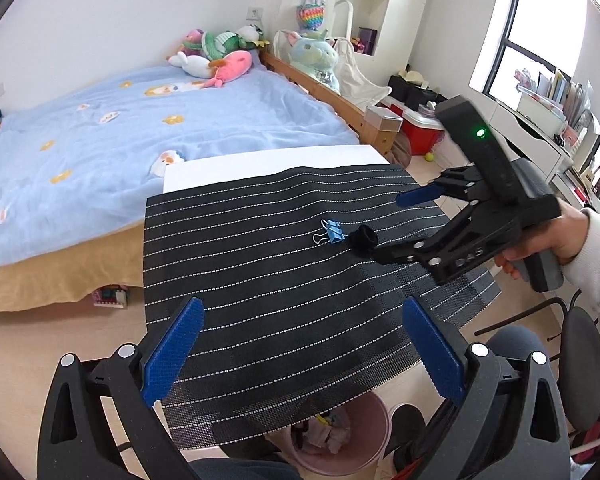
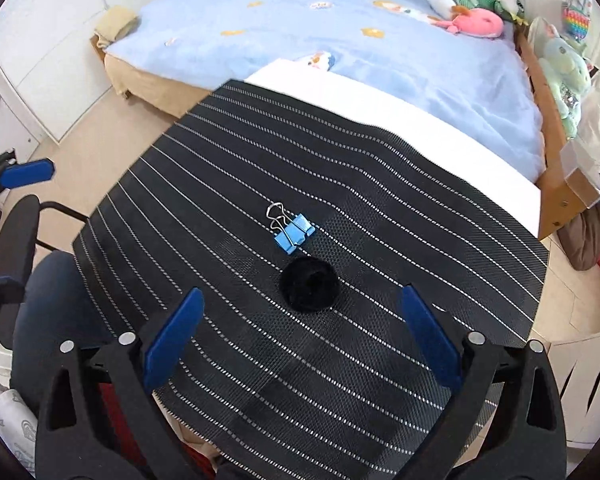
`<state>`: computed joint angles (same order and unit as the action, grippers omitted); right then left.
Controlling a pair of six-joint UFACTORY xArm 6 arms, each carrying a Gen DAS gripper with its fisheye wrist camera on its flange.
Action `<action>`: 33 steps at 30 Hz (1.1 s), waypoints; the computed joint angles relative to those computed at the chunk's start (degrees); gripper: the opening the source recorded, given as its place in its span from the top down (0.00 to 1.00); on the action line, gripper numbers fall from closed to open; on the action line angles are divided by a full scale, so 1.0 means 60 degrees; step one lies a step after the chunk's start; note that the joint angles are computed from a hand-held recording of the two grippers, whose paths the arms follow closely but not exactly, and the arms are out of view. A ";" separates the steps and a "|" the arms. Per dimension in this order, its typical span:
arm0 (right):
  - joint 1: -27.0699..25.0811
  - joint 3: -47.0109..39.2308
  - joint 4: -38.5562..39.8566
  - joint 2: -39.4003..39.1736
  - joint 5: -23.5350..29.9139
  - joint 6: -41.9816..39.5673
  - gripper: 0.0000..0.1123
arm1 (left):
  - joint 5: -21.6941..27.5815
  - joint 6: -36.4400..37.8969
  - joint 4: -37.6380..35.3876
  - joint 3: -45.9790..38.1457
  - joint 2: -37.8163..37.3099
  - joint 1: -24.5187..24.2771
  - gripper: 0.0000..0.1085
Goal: Collect trash
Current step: 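Move the right gripper to the black round hair tie and close on it, then grasp the blue binder clip with the left gripper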
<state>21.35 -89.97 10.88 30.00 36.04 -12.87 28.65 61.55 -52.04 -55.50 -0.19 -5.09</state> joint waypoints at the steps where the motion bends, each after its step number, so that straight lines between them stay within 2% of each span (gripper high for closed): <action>1: 0.0002 -0.0160 -0.0059 0.0127 0.0147 0.0013 0.24 | 0.0009 -0.0011 0.0004 0.0003 0.0010 0.0011 0.12; 2: 0.0007 -0.0331 -0.0193 0.0262 0.0304 0.0082 0.29 | 0.0024 -0.0009 0.0010 0.0008 0.0019 0.0020 0.12; 8: 0.0014 -0.0931 -0.0200 0.0800 0.0706 0.0095 0.43 | 0.0056 -0.0051 0.0043 0.0082 0.0038 0.0084 0.12; 12: 0.0020 -0.1065 -0.0181 0.0947 0.0765 0.0092 0.45 | 0.0059 -0.0082 0.0071 0.0108 0.0052 0.0113 0.12; 19: 0.0023 -0.1045 -0.0199 0.0983 0.0731 0.0091 0.55 | 0.0116 -0.0145 0.0096 0.0113 0.0084 0.0143 0.12; 23: 0.0027 -0.0971 -0.0162 0.0905 0.0701 0.0039 0.70 | 0.0110 -0.0140 0.0125 0.0105 0.0096 0.0141 0.12; 33: 0.0020 -0.0134 -0.0270 0.0215 -0.0009 0.0508 0.73 | 0.0110 -0.0094 0.0166 -0.0011 0.0126 -0.0029 0.12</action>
<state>21.47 -90.77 9.26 31.29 35.99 -9.82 29.31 60.99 -51.04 -55.57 0.56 -5.26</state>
